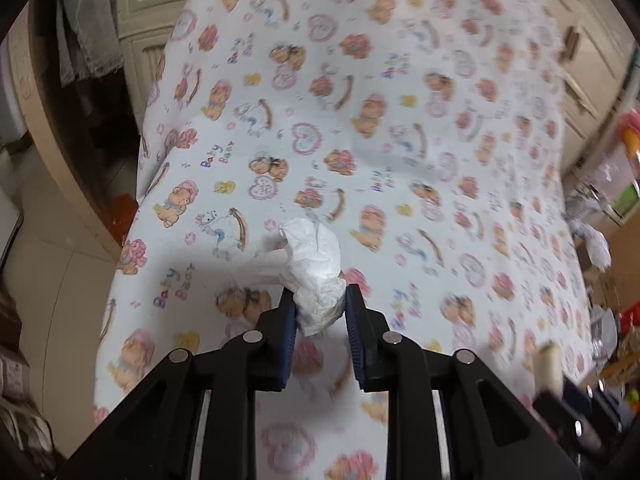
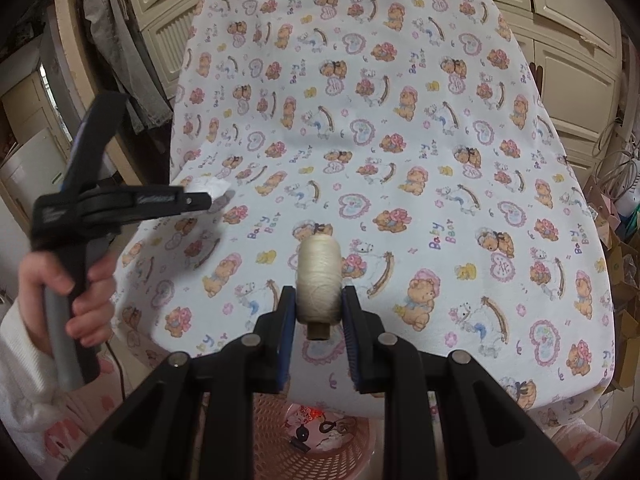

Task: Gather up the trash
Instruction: 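Grasp the white tissue with the left tool while the right tool holds the spool, then carry the spool and tissue over the pink wastebasket with both tools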

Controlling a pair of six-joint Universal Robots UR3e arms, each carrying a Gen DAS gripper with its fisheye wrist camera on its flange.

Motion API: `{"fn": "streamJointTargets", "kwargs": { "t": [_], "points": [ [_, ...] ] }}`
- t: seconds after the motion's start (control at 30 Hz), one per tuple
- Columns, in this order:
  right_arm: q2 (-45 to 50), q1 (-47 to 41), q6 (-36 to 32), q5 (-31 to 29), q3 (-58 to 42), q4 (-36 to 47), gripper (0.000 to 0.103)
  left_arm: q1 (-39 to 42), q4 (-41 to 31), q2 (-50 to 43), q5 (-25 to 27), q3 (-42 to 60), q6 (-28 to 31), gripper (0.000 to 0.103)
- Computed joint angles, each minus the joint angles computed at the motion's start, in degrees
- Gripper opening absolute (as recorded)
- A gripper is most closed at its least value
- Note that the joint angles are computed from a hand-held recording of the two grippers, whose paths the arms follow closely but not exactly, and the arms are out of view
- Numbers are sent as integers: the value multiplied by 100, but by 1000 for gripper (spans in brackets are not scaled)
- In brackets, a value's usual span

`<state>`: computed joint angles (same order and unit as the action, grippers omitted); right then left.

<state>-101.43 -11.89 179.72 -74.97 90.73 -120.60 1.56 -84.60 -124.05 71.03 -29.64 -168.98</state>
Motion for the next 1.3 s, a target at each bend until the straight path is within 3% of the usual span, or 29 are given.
{"fn": "streamJointTargets", "kwargs": {
  "t": [0.1, 0.43, 0.53, 0.7, 0.8, 0.97, 1.13, 1.3],
  "points": [
    [-100, -38, -10, 42, 27, 2, 21, 78, -566, 213, -170, 192, 256, 22],
    [-645, -228, 49, 208, 39, 367, 21, 580, -541, 2424, -693, -1877, 1132, 23],
    [-938, -294, 1, 297, -69, 578, 21, 1076, -1051, 3098, -1539, -2400, 1629, 23],
    [-1600, -595, -183, 800, -348, 1305, 21, 1478, -1013, 4178, -1845, -3314, 2082, 23],
    [-2067, -816, -268, 1111, -365, 1728, 21, 1785, -1437, 4666, -2214, -3632, 2512, 24],
    [-2505, -1029, -413, 1474, -261, 2257, 21, 1723, -921, 5298, -2052, -4541, 2511, 25],
    [-2356, -347, -143, 842, 128, 1777, 21, 1400, 52, 5704, -1536, -5505, 2286, 25],
    [-2334, -159, -149, 740, 399, 1779, 21, 1654, -171, 5925, -1670, -5786, 2462, 25]
  ]
}}
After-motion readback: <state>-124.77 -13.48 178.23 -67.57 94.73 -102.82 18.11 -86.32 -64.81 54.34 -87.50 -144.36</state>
